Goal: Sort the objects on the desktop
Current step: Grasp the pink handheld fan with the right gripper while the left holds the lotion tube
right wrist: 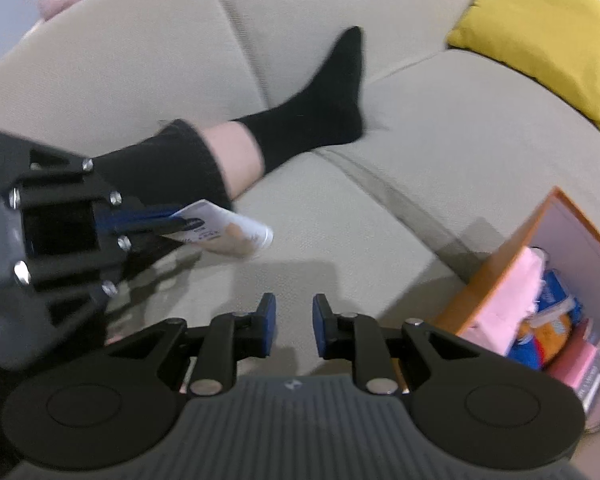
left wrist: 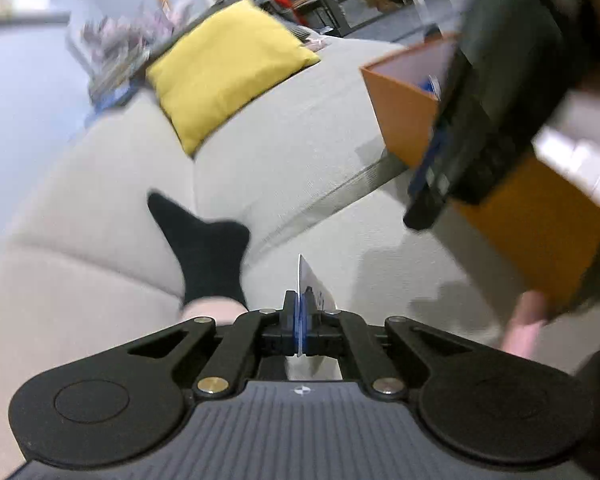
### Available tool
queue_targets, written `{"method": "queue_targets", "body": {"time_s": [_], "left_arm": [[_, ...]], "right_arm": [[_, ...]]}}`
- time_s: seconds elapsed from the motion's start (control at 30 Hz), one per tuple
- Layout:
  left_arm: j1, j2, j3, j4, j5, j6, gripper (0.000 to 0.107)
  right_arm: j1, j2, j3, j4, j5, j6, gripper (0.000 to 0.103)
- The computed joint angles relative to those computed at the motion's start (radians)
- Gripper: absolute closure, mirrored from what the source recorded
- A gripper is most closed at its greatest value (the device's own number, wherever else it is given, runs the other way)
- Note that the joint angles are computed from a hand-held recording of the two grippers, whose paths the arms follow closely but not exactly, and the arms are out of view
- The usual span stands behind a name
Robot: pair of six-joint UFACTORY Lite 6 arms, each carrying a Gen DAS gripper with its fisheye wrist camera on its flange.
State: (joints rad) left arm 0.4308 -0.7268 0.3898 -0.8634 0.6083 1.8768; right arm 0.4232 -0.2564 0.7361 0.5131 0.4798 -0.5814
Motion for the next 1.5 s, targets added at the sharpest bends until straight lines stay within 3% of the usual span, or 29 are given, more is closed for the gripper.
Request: {"method": "queue_targets", "body": {"time_s": [0.13,0.27,0.37,0.53,0.77,1.17,1.43,1.5], "left_arm": [[0.187,0.048,0.137,0.093,0.252,-0.048,0.106],[0.269,0.098,0.17,0.121,0.344,-0.026,0.107],[0.28,0.111,0.125,0.13,0.323,-0.005,0.107],[0.372,0.104,0.088,0.095,0.37,0.079,0.106],[0.424,0.156,0.079,0.047,0.381,0.137,0.105],[0.529,0.228,0.089,0.031,0.418,0.163,0.102],[0.622,0.248,0.115,0.022,0.477,0.119,0.101],[0.651,0.262,0.131,0.023,0.5,0.105,0.101]], "right_arm": [[0.054,-0.027,-0.018,0.067,0.051,-0.076,0.082],[0.119,-0.026,-0.039,0.101,0.095,-0.139,0.082],[0.179,0.002,-0.046,0.102,0.114,-0.178,0.082],[0.279,0.064,-0.032,0.021,0.098,-0.148,0.081],[0.321,0.194,0.028,0.02,0.074,-0.15,0.079],[0.343,0.191,-0.039,0.127,-0.004,-0.237,0.076],[0.397,0.079,-0.077,0.023,0.008,-0.168,0.085],[0.444,0.046,-0.073,-0.068,0.008,-0.076,0.095]]}}
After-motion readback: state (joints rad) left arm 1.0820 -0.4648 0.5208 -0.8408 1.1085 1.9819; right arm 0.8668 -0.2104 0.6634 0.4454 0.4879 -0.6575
